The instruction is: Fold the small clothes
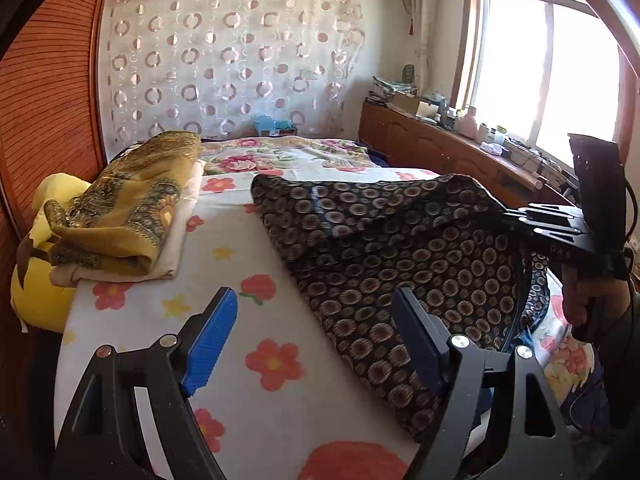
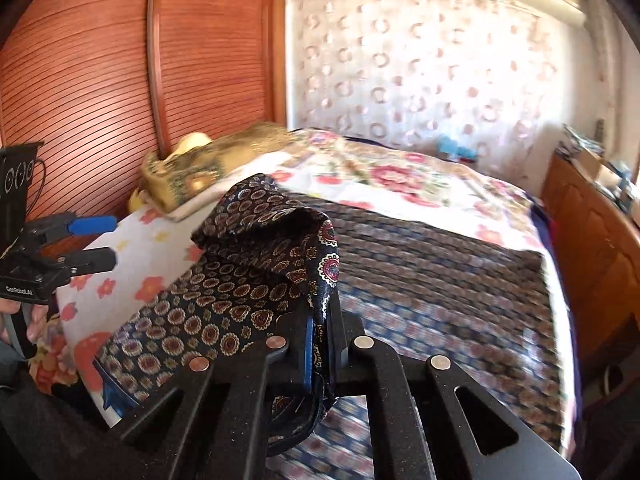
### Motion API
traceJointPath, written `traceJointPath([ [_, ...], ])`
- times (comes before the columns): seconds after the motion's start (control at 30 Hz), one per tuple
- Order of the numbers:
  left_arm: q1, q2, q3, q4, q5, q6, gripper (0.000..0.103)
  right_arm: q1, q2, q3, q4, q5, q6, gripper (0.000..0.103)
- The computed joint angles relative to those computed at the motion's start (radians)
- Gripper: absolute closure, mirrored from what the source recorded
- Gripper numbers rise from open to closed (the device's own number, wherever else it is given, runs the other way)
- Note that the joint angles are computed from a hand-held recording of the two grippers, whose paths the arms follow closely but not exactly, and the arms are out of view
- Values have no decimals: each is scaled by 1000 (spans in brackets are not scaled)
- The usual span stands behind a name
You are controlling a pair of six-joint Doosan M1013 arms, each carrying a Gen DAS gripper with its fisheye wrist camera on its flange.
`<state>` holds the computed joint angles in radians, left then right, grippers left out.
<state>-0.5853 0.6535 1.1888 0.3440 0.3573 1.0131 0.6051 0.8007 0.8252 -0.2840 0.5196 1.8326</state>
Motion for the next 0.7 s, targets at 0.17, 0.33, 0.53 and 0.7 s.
traceJointPath([
  [0.17,-10,15,-28,-56,5,70,23,-12,-68,135,-155,-41,204,98],
  [0.33,-18,32,-60,-105,13,132,23,-15,-119,228,-273,-45,363,98],
  [0.53,-25,55,-101,-156,37,201,23,-6,-143,264,-374,-24,475,98],
  [0.7,-29,71,-128,-175,60,224,23,13,-129,232,-422,22,527,98],
])
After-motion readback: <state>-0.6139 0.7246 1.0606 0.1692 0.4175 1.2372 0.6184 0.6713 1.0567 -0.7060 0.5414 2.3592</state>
